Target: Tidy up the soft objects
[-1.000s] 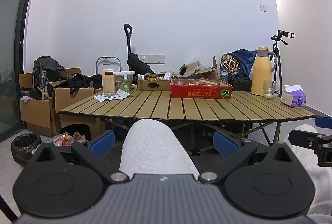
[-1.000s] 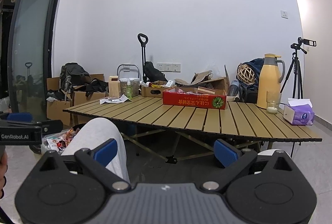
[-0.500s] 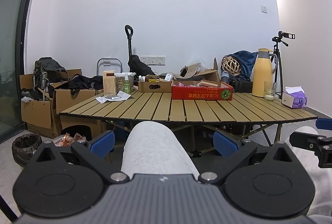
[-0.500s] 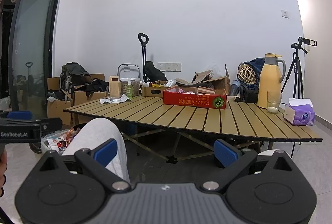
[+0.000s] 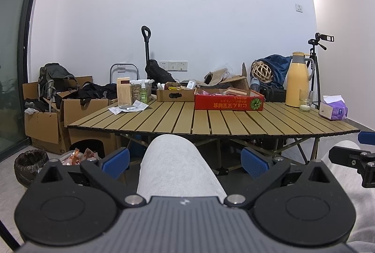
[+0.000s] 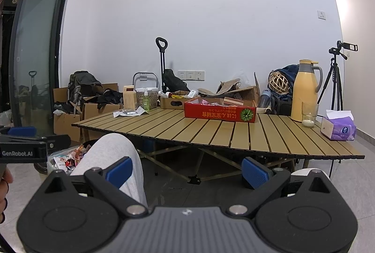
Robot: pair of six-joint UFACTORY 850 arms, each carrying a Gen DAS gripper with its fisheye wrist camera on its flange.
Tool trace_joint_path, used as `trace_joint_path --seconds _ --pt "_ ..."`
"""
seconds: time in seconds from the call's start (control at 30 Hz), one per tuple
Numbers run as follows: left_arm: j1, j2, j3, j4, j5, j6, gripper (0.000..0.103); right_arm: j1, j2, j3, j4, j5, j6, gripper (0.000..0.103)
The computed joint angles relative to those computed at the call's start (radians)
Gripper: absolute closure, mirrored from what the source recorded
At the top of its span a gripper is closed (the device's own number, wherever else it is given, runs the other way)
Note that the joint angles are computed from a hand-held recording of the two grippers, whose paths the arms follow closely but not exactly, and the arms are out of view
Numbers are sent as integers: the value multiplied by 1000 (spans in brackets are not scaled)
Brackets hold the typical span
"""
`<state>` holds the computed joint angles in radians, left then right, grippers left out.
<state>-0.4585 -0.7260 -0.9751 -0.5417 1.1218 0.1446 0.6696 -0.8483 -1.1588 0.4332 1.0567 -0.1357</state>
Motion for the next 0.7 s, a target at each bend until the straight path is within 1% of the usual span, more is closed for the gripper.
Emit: trace_joint_path --seconds 0.3,0.7 --pt "0 0 4 6 17 0 0 0 1 0 0 -1 1 3" --pt "5 1 4 19 17 -1 0 3 -2 -4 4 0 -1 3"
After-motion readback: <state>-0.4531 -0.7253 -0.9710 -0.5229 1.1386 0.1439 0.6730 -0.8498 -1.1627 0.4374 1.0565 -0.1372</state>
